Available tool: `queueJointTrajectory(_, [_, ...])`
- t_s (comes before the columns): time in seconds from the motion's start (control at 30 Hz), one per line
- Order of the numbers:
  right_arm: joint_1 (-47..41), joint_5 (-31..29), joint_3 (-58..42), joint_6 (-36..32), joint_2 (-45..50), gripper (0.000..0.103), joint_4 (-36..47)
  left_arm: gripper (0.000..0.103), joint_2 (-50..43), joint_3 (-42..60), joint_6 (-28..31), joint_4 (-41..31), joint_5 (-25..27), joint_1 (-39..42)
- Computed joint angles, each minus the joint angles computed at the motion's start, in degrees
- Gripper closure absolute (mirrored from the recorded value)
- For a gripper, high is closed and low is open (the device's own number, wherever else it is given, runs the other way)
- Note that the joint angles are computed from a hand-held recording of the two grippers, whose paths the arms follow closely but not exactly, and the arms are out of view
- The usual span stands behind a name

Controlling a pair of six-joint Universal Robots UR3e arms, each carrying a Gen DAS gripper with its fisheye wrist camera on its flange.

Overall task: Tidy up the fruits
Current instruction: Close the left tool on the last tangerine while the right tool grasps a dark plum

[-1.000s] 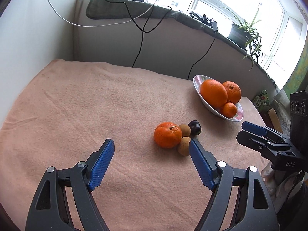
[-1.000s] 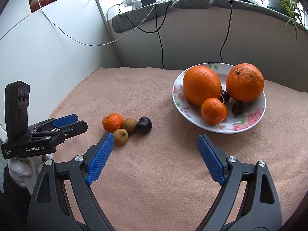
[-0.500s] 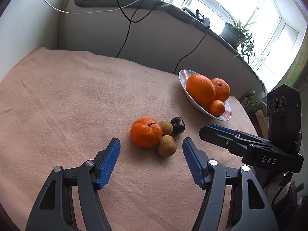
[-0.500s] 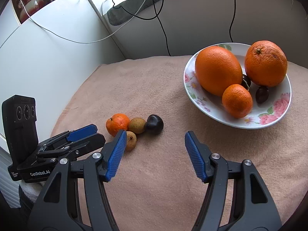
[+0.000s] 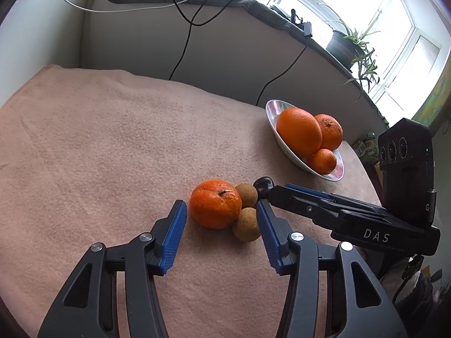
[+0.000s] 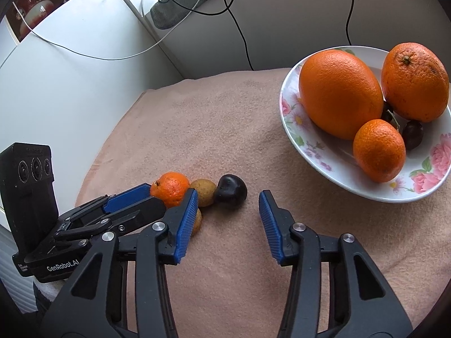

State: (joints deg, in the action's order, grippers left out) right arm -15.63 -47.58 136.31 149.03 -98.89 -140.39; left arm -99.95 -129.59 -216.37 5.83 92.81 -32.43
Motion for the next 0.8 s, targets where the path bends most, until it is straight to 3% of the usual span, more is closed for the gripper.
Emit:
queueJointTrajectory(0.2, [0.2,0.3,-1.5,0.7,3.5,0.06,-0.4,0.055,-0.9,0.5,0.5,-0.1,-1.0,0.6])
queueJointTrajectory(0.43, [1.4,0.4,-3.6,0.5,6.0,0.073,0.3,0.063,-0.8,-0.2,0.6,0.0,-1.5,1.6])
queueJointTrajectory(0.8, [-0.5,1.7,-0.8,-1.1,2.6,0.075,1.3,0.065,-0.6,0.2,0.1,-0.1,-0.3,0.8])
